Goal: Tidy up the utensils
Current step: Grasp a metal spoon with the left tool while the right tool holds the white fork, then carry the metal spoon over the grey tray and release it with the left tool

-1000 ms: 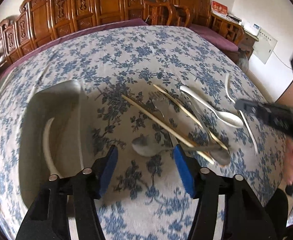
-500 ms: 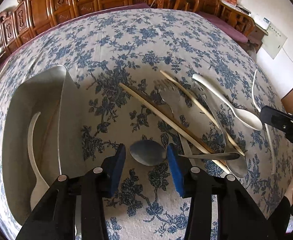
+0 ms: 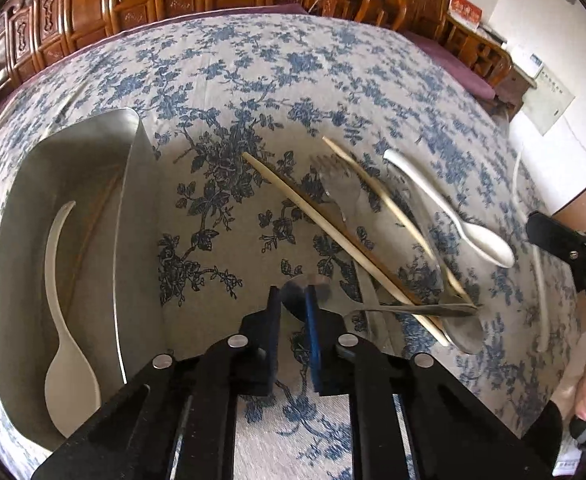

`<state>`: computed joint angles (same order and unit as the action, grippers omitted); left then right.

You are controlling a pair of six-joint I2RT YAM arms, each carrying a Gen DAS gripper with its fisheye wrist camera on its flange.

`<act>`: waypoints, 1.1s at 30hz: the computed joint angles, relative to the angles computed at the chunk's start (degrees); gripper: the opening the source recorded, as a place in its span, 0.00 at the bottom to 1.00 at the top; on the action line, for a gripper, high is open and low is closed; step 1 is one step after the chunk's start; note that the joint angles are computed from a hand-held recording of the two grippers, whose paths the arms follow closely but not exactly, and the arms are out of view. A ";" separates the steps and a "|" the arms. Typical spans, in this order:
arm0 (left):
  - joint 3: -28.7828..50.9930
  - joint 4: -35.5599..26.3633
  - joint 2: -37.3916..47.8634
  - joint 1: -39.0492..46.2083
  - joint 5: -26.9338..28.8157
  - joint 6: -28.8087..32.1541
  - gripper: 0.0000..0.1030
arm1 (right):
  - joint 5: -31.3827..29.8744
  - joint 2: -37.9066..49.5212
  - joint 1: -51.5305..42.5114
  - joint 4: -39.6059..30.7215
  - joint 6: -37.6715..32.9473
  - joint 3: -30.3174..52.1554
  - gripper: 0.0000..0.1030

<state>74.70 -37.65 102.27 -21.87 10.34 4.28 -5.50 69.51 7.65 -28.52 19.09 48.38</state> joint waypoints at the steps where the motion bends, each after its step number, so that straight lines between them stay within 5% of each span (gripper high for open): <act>1: -0.54 0.16 -0.96 0.12 0.35 0.12 0.08 | 0.04 -0.07 -0.03 -0.06 -0.04 -0.04 0.07; 9: -3.93 1.11 -10.27 2.69 2.47 -0.84 0.02 | 1.28 -1.41 0.85 -1.70 0.44 0.76 0.07; 19: -9.53 6.61 -21.61 2.45 -4.64 0.21 0.00 | 3.81 -3.28 3.98 -4.54 2.03 2.14 0.07; 33: -2.16 4.52 -23.89 9.63 -6.56 5.85 0.00 | 6.35 -2.59 9.10 -6.31 4.44 5.72 0.07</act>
<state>72.53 -33.14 78.38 -12.24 3.79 10.12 0.85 66.92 16.75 -34.84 23.53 54.10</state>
